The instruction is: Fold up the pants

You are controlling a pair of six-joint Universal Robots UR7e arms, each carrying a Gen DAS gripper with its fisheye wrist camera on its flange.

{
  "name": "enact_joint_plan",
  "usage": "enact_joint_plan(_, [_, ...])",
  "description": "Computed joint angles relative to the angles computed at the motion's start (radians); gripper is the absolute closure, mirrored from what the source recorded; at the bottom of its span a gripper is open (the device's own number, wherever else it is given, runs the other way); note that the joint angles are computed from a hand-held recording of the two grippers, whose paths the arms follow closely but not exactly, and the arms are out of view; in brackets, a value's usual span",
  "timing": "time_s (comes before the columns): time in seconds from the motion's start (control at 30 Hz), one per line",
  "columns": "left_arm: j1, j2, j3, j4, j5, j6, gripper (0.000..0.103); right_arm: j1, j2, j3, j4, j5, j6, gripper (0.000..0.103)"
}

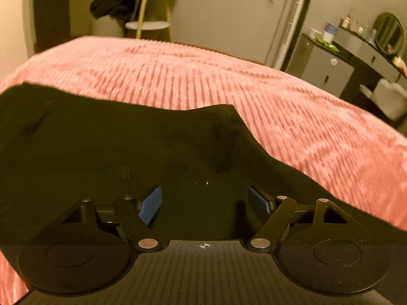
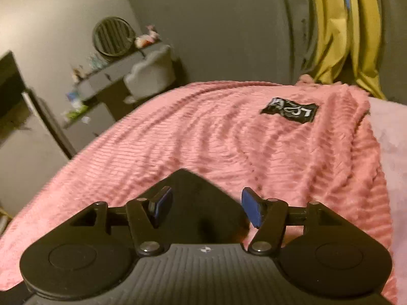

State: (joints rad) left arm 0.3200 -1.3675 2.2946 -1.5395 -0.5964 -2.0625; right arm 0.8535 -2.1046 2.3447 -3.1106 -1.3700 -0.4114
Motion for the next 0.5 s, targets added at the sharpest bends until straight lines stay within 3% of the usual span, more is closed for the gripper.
enact_joint_plan(0.1, [0.041, 0.046, -0.045, 0.068, 0.036, 0.030, 0.023, -0.027, -0.042, 0.039, 0.074, 0.106, -0.043, 0.041])
enact_joint_plan(0.17, [0.078, 0.059, -0.050, 0.047, 0.091, 0.085, 0.023, 0.004, -0.036, 0.060, 0.116, 0.124, -0.051, 0.041])
enact_joint_plan(0.27, [0.156, 0.111, -0.096, 0.080, 0.132, 0.173, 0.029, 0.071, 0.013, 0.078, 0.143, 0.107, -0.054, 0.041])
enact_joint_plan(0.37, [0.206, 0.142, -0.120, 0.094, 0.181, 0.218, 0.023, 0.123, 0.080, 0.085, 0.159, 0.066, -0.031, 0.041])
enact_joint_plan(0.43, [0.230, 0.174, -0.154, 0.194, 0.231, 0.163, 0.018, 0.150, 0.107, 0.100, 0.141, 0.025, -0.021, 0.041])
enact_joint_plan(0.5, [0.263, 0.191, -0.177, 0.218, 0.256, 0.171, 0.016, 0.145, 0.109, 0.101, 0.138, 0.031, -0.024, 0.041])
